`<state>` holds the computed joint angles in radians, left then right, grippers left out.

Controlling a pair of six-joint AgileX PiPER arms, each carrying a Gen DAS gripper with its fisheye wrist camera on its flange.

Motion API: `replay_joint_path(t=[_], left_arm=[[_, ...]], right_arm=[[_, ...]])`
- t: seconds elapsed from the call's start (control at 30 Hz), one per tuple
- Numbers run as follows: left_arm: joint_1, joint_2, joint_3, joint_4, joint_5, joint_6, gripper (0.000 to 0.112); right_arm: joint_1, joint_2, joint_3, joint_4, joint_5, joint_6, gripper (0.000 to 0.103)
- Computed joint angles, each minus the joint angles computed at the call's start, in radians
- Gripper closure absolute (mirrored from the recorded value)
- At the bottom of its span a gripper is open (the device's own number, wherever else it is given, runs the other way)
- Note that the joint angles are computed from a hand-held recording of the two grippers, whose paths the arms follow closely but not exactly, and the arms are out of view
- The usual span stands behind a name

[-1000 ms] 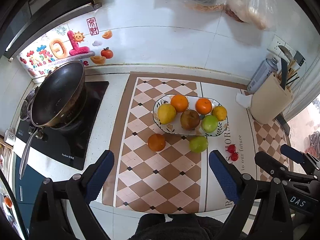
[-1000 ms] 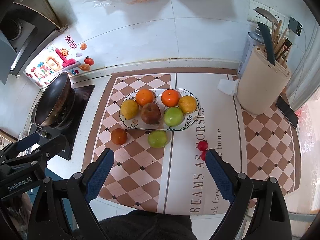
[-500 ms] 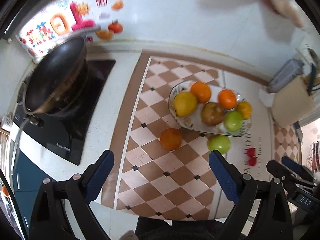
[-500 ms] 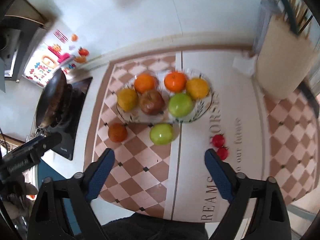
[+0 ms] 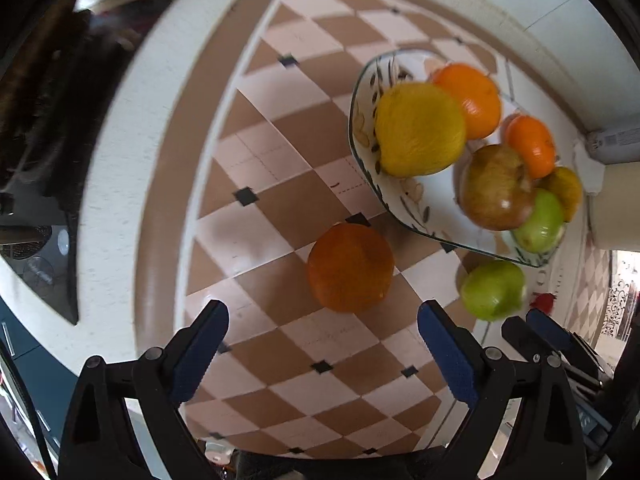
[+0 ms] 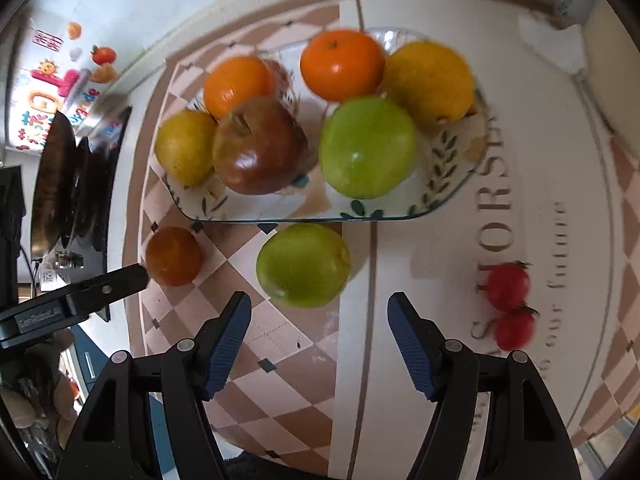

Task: Organize fruits
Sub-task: 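Grasp the tangerine with the left tool while the right tool grasps the green apple, then carry the tangerine and green apple toward the plate with both tools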

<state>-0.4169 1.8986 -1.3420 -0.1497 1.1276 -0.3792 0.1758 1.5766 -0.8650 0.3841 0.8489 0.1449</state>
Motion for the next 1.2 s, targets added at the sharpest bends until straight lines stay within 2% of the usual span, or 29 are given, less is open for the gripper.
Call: replay_joint_path(t=[0.13,0.17,0.2,0.23,0.27,0.33,0.37,0.4,0.53,0.73,0.87,1.03,1.2], left_arm=[[0.016,0.08,-0.023,-0.077,-0.022,0.05,0.016],[0.02,0.088,-0.022,-0.096,-0.034,0.062,0.024],[0.021,0.094,-0.02,-0.105,-0.043,0.066,0.039],[0.022,0.105,-0.019,-0.115,-0.055,0.071,0.047],[0.02,0.113,-0.021,-0.115,-0.057,0.071,0.061],[0.007,0.114,-0.015,-0.101,-0.074,0.064,0.06],[-0.007,0.111,-0.014,-0.083,-0.08,0.057,0.061],[-0.019,0.111,-0.016,-0.069,-0.08,0.053,0.061],[-0.077,0.074,0.036,-0.059,-0.101,0.045,0.061],[-0.191,-0.035,0.197,-0.074,-0.168,-0.002,0.061],[-0.239,-0.057,0.256,-0.107,-0.203,-0.007,0.061],[-0.284,-0.052,0.262,-0.084,-0.227,-0.056,0.061],[-0.291,-0.053,0.262,-0.076,-0.231,-0.066,0.061]], right_arm=[[0.0,0.084,-0.021,0.039,-0.033,-0.046,0.028],[-0.004,0.107,-0.027,0.063,-0.037,-0.074,0.028],[-0.008,0.127,-0.03,0.086,-0.044,-0.097,0.028],[-0.009,0.147,-0.031,0.102,-0.054,-0.113,0.028],[-0.009,0.162,-0.028,0.119,-0.067,-0.133,0.029],[-0.003,0.169,-0.017,0.126,-0.094,-0.141,0.03],[0.002,0.161,-0.01,0.126,-0.109,-0.14,0.038],[-0.001,0.153,-0.002,0.153,-0.116,-0.17,0.04],[0.032,0.131,0.021,0.112,-0.113,-0.144,0.04],[0.046,0.029,0.135,0.103,-0.06,-0.171,0.04],[0.02,-0.018,0.206,0.158,-0.071,-0.227,0.039],[-0.013,-0.017,0.213,0.192,-0.07,-0.263,0.037],[0.006,-0.027,0.235,0.225,-0.118,-0.277,0.036]])
